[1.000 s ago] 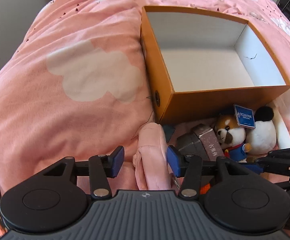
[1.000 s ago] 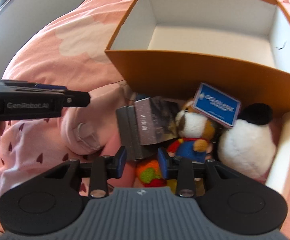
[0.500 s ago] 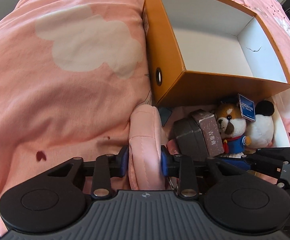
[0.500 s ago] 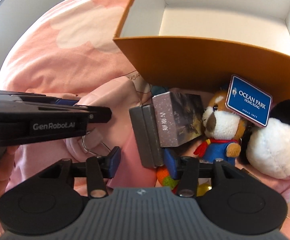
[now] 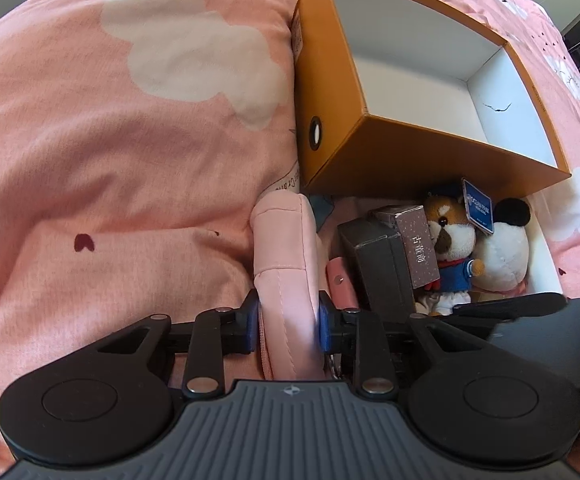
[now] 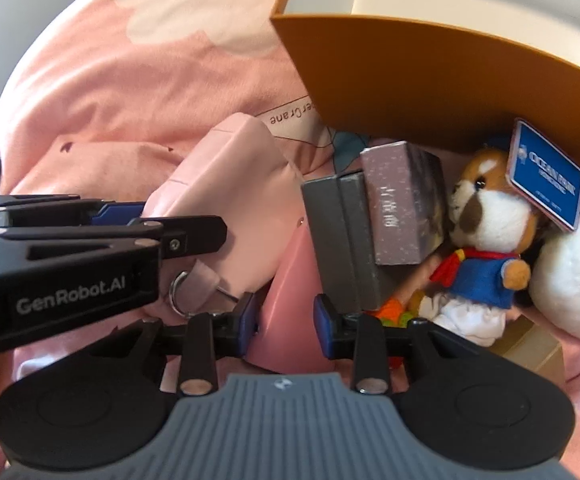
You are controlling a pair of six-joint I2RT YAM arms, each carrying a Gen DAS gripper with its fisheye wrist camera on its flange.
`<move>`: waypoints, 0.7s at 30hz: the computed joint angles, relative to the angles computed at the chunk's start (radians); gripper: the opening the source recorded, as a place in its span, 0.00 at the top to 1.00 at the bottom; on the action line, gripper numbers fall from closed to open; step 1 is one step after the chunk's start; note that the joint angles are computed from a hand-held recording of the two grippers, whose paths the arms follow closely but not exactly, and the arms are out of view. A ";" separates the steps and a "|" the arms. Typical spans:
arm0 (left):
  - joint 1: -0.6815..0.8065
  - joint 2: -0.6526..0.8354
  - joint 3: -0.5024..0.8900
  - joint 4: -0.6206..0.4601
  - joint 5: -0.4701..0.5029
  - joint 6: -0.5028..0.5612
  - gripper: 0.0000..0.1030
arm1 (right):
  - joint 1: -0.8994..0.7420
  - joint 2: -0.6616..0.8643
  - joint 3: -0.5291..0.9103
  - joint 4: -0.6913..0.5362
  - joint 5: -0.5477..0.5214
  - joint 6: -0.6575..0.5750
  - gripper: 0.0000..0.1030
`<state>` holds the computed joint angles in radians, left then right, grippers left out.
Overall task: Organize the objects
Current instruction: 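Grasp the pink quilted pouch with the left gripper while the right grasps the pink flat case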
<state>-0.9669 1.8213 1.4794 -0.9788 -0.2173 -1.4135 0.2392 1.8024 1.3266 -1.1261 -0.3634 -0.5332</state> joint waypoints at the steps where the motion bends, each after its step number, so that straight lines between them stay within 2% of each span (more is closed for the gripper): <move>1: -0.001 0.000 -0.001 0.004 0.001 -0.001 0.70 | 0.010 0.001 -0.007 0.012 0.013 0.005 0.65; 4: -0.009 0.011 0.014 -0.011 -0.011 -0.004 0.70 | 0.024 0.011 -0.021 0.041 0.037 0.028 0.60; 7: -0.017 0.004 0.010 -0.007 -0.019 -0.012 0.70 | -0.016 0.015 -0.007 0.019 0.007 0.034 0.63; 12: -0.031 0.029 0.055 -0.043 -0.040 0.000 0.71 | -0.122 0.024 0.047 -0.059 -0.045 -0.005 0.78; 14: -0.040 0.050 0.087 -0.072 -0.055 0.007 0.71 | -0.159 0.027 0.063 -0.086 -0.062 -0.017 0.80; 21: -0.083 0.088 0.205 -0.190 -0.158 -0.003 0.72 | -0.256 -0.013 0.100 -0.170 -0.150 -0.138 0.82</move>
<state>-1.0500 1.9090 1.6846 -1.1684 -0.3749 -1.4162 -0.0163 1.7891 1.4266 -1.2957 -0.5130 -0.6712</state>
